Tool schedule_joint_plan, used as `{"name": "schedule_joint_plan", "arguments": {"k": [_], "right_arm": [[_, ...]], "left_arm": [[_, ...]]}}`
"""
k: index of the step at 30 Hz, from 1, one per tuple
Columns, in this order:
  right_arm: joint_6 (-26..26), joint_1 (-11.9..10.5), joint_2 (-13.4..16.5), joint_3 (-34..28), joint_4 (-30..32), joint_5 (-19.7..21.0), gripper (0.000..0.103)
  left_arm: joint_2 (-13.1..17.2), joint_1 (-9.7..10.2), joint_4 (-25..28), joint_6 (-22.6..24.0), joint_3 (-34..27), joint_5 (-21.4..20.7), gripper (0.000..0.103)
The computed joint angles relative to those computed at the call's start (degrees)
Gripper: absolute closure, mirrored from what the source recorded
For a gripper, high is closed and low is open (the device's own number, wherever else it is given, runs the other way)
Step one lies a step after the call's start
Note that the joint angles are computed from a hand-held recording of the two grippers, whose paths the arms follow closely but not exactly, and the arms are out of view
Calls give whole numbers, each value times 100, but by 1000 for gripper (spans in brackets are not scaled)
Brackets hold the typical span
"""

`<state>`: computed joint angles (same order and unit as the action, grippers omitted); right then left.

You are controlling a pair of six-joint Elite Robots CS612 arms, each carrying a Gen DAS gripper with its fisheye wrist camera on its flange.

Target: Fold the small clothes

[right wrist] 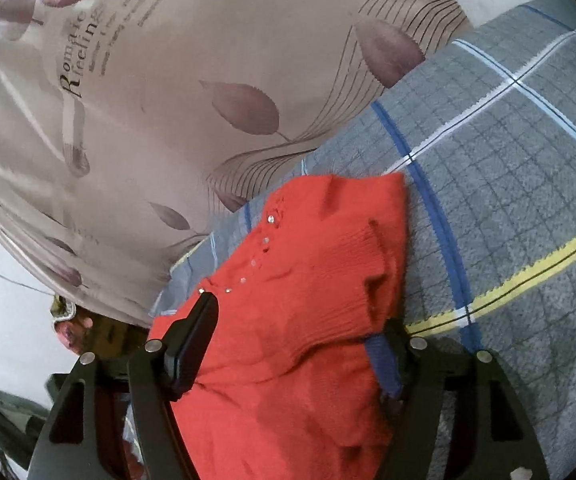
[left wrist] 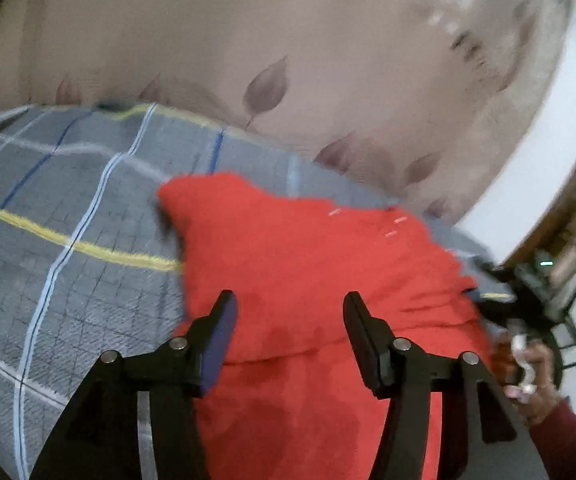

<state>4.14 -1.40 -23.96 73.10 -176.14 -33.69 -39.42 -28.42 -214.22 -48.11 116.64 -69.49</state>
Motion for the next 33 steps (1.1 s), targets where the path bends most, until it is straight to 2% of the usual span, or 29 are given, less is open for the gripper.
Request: {"name": "schedule_joint_plan", "arguments": {"k": [1,3,4,6,8,10,12,13,16,19,20,23,25,27,28,30,31,33], "right_arm": [[34,3,-8,12,-25,-51,42],[68,11,-22,18,2,-164,65],[46,16,-26,-4,124,-194,96],[-31,25,-18,-116,608,-194,96],[106,32,-25,-93,384,-289,96],[162,20,-61,3,66,-290,96],[-163,72,-161,40,708,-670,97],[-260,82,-165,-26,1152,-686,98],[-794,105,-245,-72,1555,-826,98],[-560,55,-219,-74,1566,-595,96],[-318,22,-208,-24,1372,-497,94],[187,-29,-233,172,774,-549,93],[211,-3,-364,399,339,-943,88],[-59,61,-521,618,-139,-1330,88],[-201,83,-553,638,-181,-1384,88],[-594,198,-642,657,-249,-1695,87],[-705,248,-650,637,-280,-1810,86],[-920,341,-595,466,-104,-1898,82]], "left_arm": [[24,17,111,-99,-20,26,47],[99,103,-80,-375,12,-152,47],[100,106,-116,-470,41,-102,47],[90,132,-53,-520,53,-116,49],[55,106,87,-500,54,-22,51],[7,59,338,-557,34,142,57],[-6,50,433,-663,39,231,61],[1,50,442,-744,42,258,64],[55,87,200,-861,72,159,65],[63,81,182,-891,71,176,65],[56,66,181,-896,80,221,65],[-50,-94,219,-889,186,842,64],[-69,-119,-156,-658,232,1009,63],[-81,-58,-487,-348,196,840,61],[-89,-9,-541,-163,138,676,60],[-88,98,-476,214,-58,343,57],[-78,148,-350,402,-179,185,51],[-40,217,95,719,-436,105,46]]}}
